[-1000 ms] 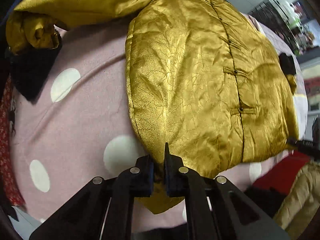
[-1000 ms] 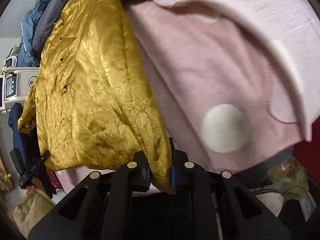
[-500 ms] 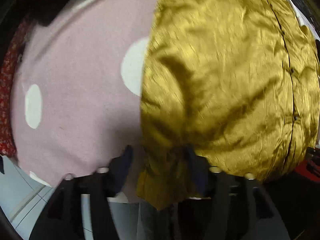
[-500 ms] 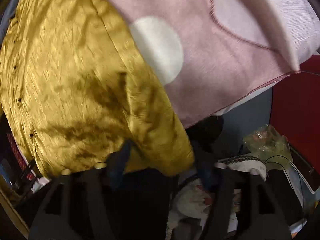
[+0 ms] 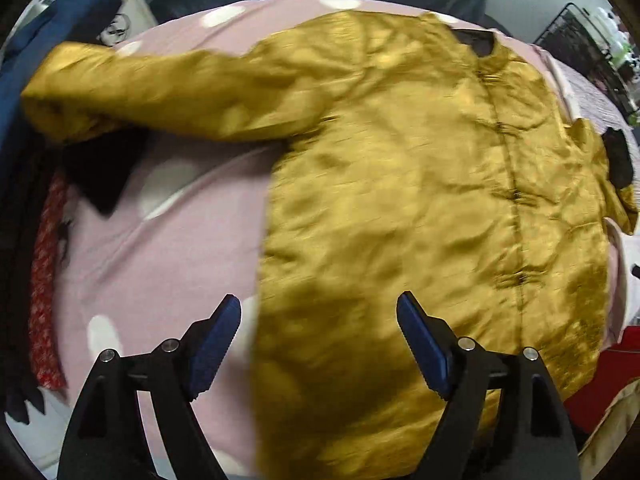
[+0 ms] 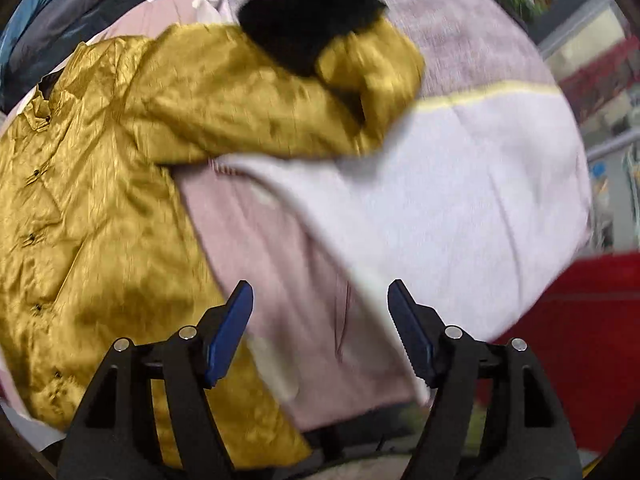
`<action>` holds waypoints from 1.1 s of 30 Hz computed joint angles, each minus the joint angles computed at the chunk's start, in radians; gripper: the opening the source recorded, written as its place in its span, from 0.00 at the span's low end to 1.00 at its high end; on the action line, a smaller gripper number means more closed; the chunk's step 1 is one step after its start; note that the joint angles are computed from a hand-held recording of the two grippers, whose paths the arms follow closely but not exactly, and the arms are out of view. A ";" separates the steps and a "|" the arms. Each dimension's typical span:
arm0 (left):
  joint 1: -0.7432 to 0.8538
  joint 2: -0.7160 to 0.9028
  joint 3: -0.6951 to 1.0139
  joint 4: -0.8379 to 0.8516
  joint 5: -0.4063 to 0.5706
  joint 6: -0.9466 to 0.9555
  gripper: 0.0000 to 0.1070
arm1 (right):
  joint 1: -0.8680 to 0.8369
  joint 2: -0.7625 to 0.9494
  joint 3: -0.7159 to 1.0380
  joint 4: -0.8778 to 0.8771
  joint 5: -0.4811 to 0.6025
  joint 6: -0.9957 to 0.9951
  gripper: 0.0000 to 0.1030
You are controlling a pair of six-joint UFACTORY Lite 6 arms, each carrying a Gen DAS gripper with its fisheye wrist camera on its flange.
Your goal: Fold large clothes
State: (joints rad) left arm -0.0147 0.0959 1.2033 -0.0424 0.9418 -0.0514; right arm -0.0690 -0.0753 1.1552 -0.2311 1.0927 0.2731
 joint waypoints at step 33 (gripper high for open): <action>-0.198 -0.180 -0.194 0.108 0.057 -0.391 0.75 | -0.079 0.752 0.876 -0.065 -0.124 -0.056 0.11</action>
